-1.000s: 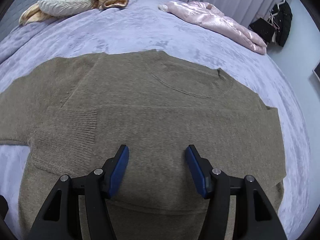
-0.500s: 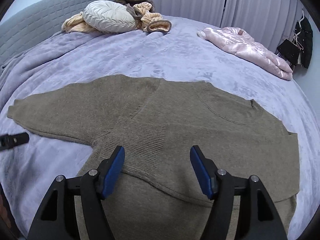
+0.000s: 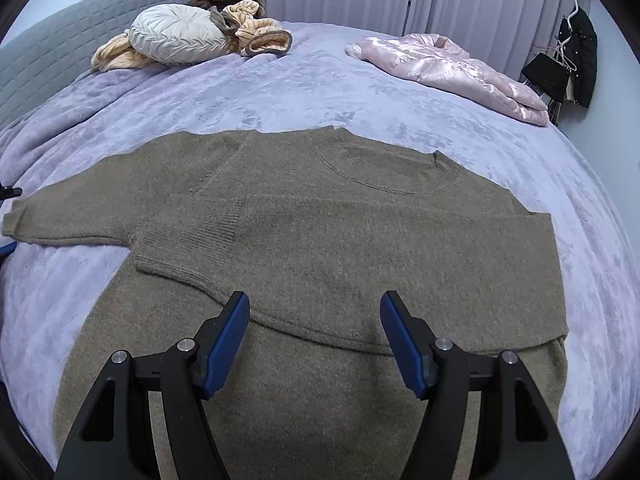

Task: Fold small clothes
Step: 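Move the left tool to the other sleeve cuff and grasp it, then carry the held sleeve across the sweater body with the left tool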

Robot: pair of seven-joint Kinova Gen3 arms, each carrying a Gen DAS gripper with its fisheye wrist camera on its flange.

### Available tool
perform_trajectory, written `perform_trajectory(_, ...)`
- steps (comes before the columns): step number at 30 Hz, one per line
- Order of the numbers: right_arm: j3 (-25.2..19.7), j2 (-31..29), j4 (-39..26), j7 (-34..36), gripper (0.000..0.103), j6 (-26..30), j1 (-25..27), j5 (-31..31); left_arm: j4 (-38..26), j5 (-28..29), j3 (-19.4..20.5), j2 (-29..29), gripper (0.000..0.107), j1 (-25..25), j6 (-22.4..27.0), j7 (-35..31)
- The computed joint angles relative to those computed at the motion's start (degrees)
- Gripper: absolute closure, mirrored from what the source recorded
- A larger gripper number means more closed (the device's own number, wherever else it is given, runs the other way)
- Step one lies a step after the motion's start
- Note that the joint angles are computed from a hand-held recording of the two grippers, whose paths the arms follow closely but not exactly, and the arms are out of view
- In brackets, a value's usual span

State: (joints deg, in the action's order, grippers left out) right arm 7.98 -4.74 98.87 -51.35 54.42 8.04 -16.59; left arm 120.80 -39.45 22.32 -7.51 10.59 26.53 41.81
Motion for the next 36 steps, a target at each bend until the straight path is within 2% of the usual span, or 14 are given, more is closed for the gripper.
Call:
perform_trajectory(3, -0.22, -0.09, 0.66, -0.92, 0.031, -0.21, 0.06, 1.36, -2.23, -3.31, -1.33, 1.90, 0.005, 2.29, 2.03, 0.16)
perform_trajectory(4, -0.34, -0.01, 0.79, -1.35, 0.031, -0.19, 0.03, 1.85, -3.41, -3.00, -0.71, 2.56, 0.011, 2.01, 3.13, -1.65)
perform_trajectory(5, -0.61, 0.22, 0.73, -2.06, 0.031, 0.00, -0.08, 2.54, -3.93, -2.28, -0.97, 2.75, 0.024, 2.12, 3.41, -3.98)
perform_trajectory(6, -0.92, 0.34, 0.69, -2.70, 0.031, 0.07, -0.26, 3.19, -4.48, -0.98, -2.29, 3.57, 0.066, 3.09, 2.77, -6.31)
perform_trajectory(7, -1.17, 0.25, 0.81, -3.10, 0.031, -0.06, -0.45, 3.68, -4.68, 1.26, -4.67, 4.65, 0.095, 4.74, 1.20, -8.64)
perform_trajectory(10, -2.08, 0.16, 0.20, -3.88, 0.031, 0.41, -1.53, 4.61, -5.04, 5.40, -10.11, 4.90, 0.101, 10.36, 2.08, -11.94)
perform_trajectory(13, -2.66, 1.65, -2.71, -4.74, 0.031, 3.17, -2.75, 3.40, -7.42, 2.50, -11.39, 4.52, 0.101, 15.62, 8.89, -8.60)
perform_trajectory(15, -3.18, 3.47, -5.31, -6.13, 0.031, 5.61, -3.35, 2.13, -9.25, 0.71, -10.02, 3.95, 0.101, 17.05, 13.55, -7.73)
perform_trajectory(18, -4.77, 6.07, -8.48, -9.83, 0.031, 8.31, -4.58, 1.25, -13.65, 1.08, -2.82, 4.33, 0.101, 12.81, 20.55, -11.57)
perform_trajectory(21, -6.66, 7.60, -9.99, -12.78, 0.031, 9.88, -6.44, 1.48, -19.33, 1.39, -1.17, 6.34, 0.101, 14.27, 27.54, -17.93)
perform_trajectory(27, -7.76, 6.64, -9.82, -13.34, 0.031, 10.81, -8.15, -0.53, -34.48, -0.77, -7.52, 13.63, 0.101, 27.79, 40.79, -26.58)
perform_trajectory(31, -7.36, 5.07, -9.01, -13.64, 0.031, 8.92, -8.35, 1.16, -45.09, -2.98, -2.49, 19.29, 0.101, 27.72, 46.57, -32.22)
perform_trajectory(34, -8.10, 3.67, -7.94, -15.40, 0.031, 5.57, -8.07, 6.27, -53.06, -3.96, -2.94, 23.73, 0.101, 30.87, 49.17, -37.31)
perform_trajectory(36, -6.44, 3.45, -7.73, -14.60, 0.031, 4.90, -8.33, 6.83, -58.37, -4.06, -3.42, 26.70, 0.101, 32.87, 50.60, -40.94)
